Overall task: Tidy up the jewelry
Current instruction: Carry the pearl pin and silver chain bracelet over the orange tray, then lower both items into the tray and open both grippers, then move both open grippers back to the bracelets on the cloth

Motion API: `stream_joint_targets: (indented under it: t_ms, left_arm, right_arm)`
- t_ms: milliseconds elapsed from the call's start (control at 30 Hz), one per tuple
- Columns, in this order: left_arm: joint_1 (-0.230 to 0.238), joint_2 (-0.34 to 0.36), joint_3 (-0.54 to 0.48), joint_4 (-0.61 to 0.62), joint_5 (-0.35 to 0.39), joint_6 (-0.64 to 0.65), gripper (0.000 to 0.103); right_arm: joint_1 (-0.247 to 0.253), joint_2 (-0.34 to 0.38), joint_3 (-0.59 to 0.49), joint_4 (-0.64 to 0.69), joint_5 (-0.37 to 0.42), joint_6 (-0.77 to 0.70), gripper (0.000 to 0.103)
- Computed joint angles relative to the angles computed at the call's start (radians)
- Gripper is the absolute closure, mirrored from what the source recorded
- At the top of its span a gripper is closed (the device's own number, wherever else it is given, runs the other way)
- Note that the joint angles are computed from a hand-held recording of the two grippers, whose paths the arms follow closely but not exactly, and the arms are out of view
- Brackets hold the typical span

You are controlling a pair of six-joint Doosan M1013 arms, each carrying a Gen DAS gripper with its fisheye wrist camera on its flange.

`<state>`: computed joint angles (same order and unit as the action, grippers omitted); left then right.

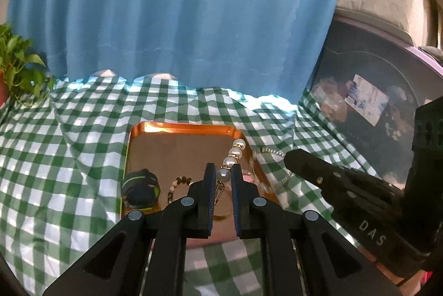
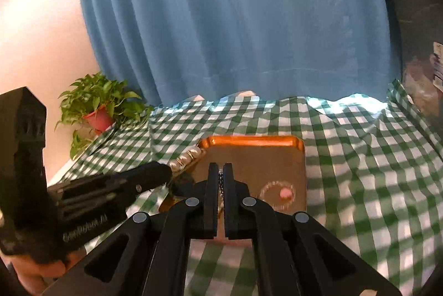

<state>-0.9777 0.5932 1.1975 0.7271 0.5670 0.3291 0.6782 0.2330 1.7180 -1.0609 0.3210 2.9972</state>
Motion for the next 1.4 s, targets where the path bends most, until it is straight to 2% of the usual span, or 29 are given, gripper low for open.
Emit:
stream_joint_targets:
  t_ms: [67,133,333,367,500,600,767,833,867,900,933,967,1000,1033,1067,1133,1233,1333,1400]
  left_arm:
    - [0.003,0.014,0.003,0.0,0.014,0.007,0.092]
    - [0.011,0.033,-0.002,-0.051,0.041,0.057,0.092]
    - [0.048,0.066,0.005,-0.278,0.032,0.251,0.092]
    - [0.056,0.073,0.001,-0.333,0.034,0.285,0.092]
    - [0.073,0.099,-0.023,-0.446,0.042,0.365,0.091]
    - [0.084,0.111,-0.035,-0.555,0.024,0.456,0.091]
    - [0.1,0.122,-0.055,-0.57,0.028,0.436,0.09]
    - [0.105,0.126,-0.063,-0.575,0.032,0.418,0.089]
    - [0.107,0.127,-0.066,-0.587,0.037,0.413,0.085]
    - [0.107,0.126,-0.068,-0.592,0.044,0.405,0.071]
    - [0.103,0.123,-0.069,-0.568,0.056,0.389,0.059]
    - [0.094,0.118,-0.066,-0.519,0.068,0.366,0.04]
    - [0.087,0.113,-0.062,-0.483,0.069,0.352,0.032]
    - [0.073,0.109,-0.059,-0.405,0.084,0.308,0.031]
    - [0.058,0.107,-0.059,-0.322,0.109,0.267,0.03]
    - [0.044,0.099,-0.05,-0.271,0.118,0.273,0.029]
    - [0.037,0.082,-0.025,-0.26,0.093,0.276,0.029]
    - [0.036,0.058,0.001,-0.27,0.071,0.221,0.029]
    - [0.03,0.028,0.036,-0.236,0.034,0.16,0.029]
  right_arm:
    - [0.001,0.013,0.005,-0.043,0.024,0.052,0.101]
    - [0.004,0.031,0.009,-0.009,0.046,0.005,0.101]
    - [-0.038,0.101,-0.017,0.445,0.081,-0.393,0.101]
    - [-0.042,0.107,-0.022,0.471,0.087,-0.412,0.101]
    - [-0.052,0.126,-0.048,0.516,0.118,-0.446,0.101]
    - [-0.056,0.138,-0.065,0.488,0.143,-0.417,0.101]
    - [-0.07,0.157,-0.089,0.527,0.163,-0.438,0.099]
    - [-0.075,0.153,-0.082,0.501,0.129,-0.395,0.096]
    - [-0.077,0.146,-0.073,0.477,0.104,-0.353,0.096]
    - [-0.077,0.143,-0.071,0.459,0.096,-0.325,0.095]
    - [-0.074,0.138,-0.065,0.417,0.089,-0.279,0.086]
    - [-0.071,0.134,-0.06,0.38,0.087,-0.246,0.077]
    - [-0.067,0.129,-0.055,0.348,0.086,-0.222,0.062]
    - [-0.063,0.123,-0.047,0.306,0.084,-0.189,0.052]
    - [-0.059,0.118,-0.04,0.268,0.083,-0.157,0.05]
    - [-0.053,0.106,-0.026,0.216,0.081,-0.126,0.042]
    - [-0.042,0.091,-0.016,0.175,0.113,-0.099,0.04]
    - [-0.028,0.072,-0.003,0.094,0.129,-0.038,0.039]
    - [-0.004,0.063,-0.001,0.006,0.2,0.022,0.036]
